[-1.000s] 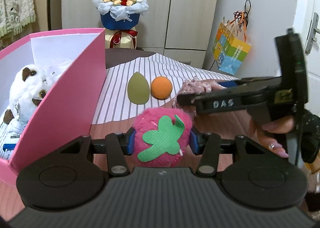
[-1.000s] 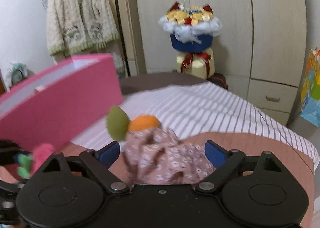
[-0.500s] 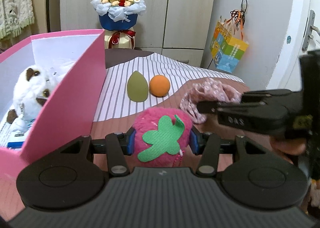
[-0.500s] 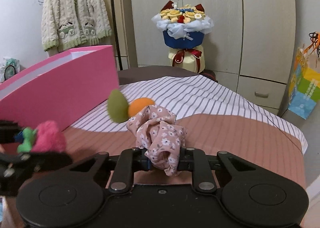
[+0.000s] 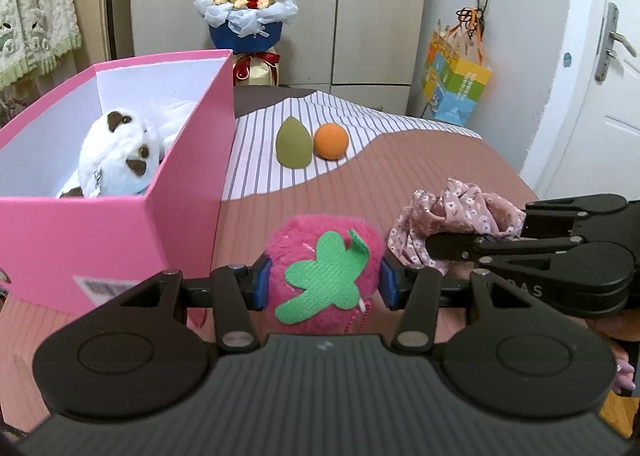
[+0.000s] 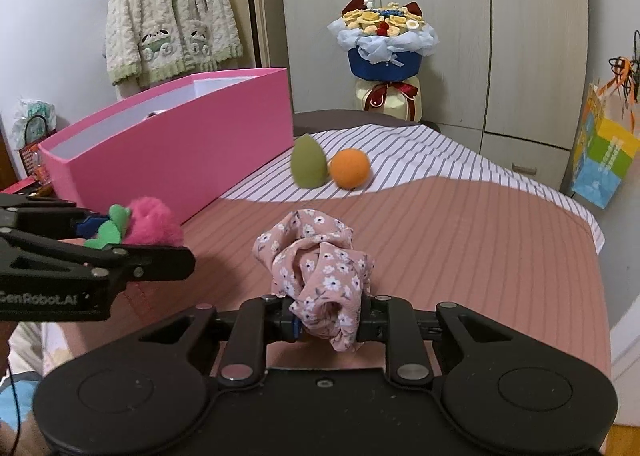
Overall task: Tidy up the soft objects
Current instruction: 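Lift the scrunchie and strawberry plush with both tools and carry them toward the pink box, then open both tools over the pink box to drop the scrunchie and strawberry plush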
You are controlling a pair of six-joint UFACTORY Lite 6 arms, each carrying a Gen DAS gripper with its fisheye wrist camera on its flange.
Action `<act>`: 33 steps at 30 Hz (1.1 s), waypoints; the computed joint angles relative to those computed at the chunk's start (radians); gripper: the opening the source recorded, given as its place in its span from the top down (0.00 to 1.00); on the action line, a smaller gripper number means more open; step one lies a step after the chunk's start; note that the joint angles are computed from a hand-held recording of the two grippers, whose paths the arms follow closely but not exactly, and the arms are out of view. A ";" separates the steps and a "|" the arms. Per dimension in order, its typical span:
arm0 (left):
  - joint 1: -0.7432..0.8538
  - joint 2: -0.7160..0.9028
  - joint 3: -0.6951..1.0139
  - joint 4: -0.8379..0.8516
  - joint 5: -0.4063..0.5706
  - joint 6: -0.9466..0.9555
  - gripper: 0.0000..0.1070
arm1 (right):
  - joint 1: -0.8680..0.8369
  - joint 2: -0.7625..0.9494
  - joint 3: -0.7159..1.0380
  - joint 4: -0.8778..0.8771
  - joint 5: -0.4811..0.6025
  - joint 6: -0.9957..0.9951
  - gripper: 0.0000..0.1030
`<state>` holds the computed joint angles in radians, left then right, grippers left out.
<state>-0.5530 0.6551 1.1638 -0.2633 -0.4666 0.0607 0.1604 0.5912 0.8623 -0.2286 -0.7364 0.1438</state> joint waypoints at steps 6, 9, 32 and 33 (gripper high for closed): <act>0.019 -0.075 -0.115 0.101 -0.015 -0.080 0.54 | 0.052 -0.115 -0.149 0.058 -0.009 -0.019 0.74; 0.038 -0.102 -0.166 0.150 -0.023 -0.111 0.54 | 0.078 -0.161 -0.203 0.058 0.006 0.007 0.74; 0.400 -0.556 -0.475 0.860 0.147 -0.528 0.54 | 0.267 -0.238 -0.005 -0.604 0.209 0.741 0.74; 0.417 -0.570 -0.468 0.933 0.145 -0.590 0.54 | 0.278 -0.241 0.012 -0.613 0.217 0.748 0.74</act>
<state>-0.1356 0.0850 0.6961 0.6695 -0.3214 -0.5292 0.4382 0.3500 0.8740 -0.8411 -0.5191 0.8916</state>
